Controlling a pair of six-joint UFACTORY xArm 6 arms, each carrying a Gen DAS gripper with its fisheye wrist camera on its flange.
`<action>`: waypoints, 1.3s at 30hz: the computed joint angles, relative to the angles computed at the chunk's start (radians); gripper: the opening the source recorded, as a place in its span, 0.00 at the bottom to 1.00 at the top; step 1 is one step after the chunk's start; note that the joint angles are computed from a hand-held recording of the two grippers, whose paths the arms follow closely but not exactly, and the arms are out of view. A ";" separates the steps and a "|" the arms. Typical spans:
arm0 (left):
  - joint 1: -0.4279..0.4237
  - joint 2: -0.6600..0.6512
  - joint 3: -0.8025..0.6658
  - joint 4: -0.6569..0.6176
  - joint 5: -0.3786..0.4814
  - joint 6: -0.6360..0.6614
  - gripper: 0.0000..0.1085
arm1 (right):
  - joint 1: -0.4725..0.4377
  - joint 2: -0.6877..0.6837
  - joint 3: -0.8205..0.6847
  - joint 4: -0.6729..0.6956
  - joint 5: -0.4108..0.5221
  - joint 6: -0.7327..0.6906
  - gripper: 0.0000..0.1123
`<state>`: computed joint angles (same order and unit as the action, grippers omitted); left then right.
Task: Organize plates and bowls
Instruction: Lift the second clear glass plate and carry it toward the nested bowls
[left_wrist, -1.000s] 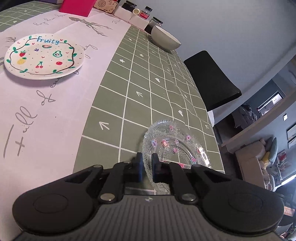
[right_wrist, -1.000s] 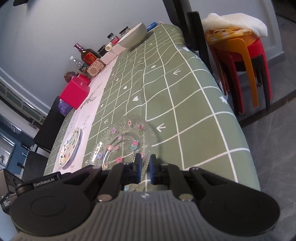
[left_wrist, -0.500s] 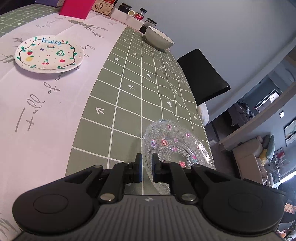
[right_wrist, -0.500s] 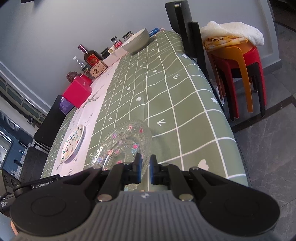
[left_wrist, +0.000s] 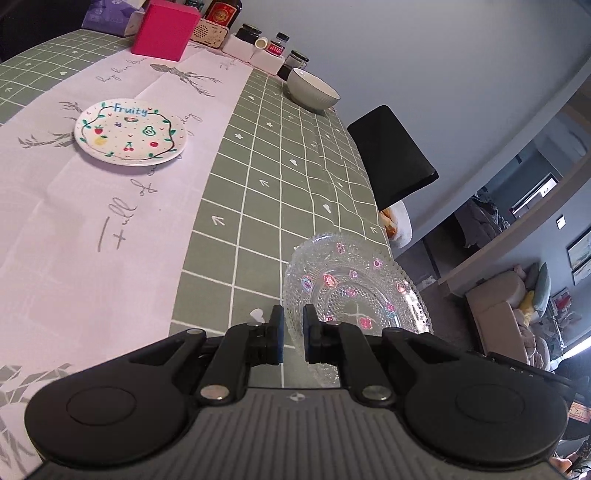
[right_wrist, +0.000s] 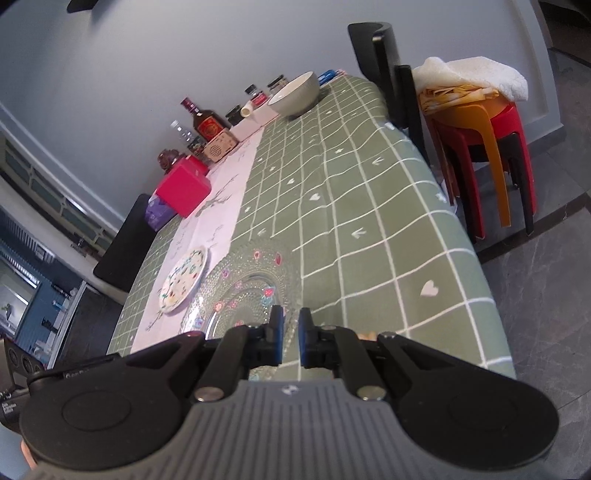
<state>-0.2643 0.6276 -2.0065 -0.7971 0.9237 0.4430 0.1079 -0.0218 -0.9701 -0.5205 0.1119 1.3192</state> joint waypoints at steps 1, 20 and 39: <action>0.008 -0.022 0.026 0.002 0.007 0.000 0.09 | 0.014 -0.009 0.000 0.000 0.012 -0.004 0.05; 0.188 -0.441 0.508 0.025 0.052 0.284 0.10 | 0.276 -0.132 0.087 -0.250 0.075 0.371 0.06; 0.309 -0.620 0.762 0.047 0.063 0.538 0.10 | 0.452 -0.128 0.112 -0.165 0.145 0.373 0.06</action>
<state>0.0442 0.0073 -1.2442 -0.7504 0.9868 0.9808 0.5603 -0.1503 -0.8584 -0.6858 0.2567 1.6922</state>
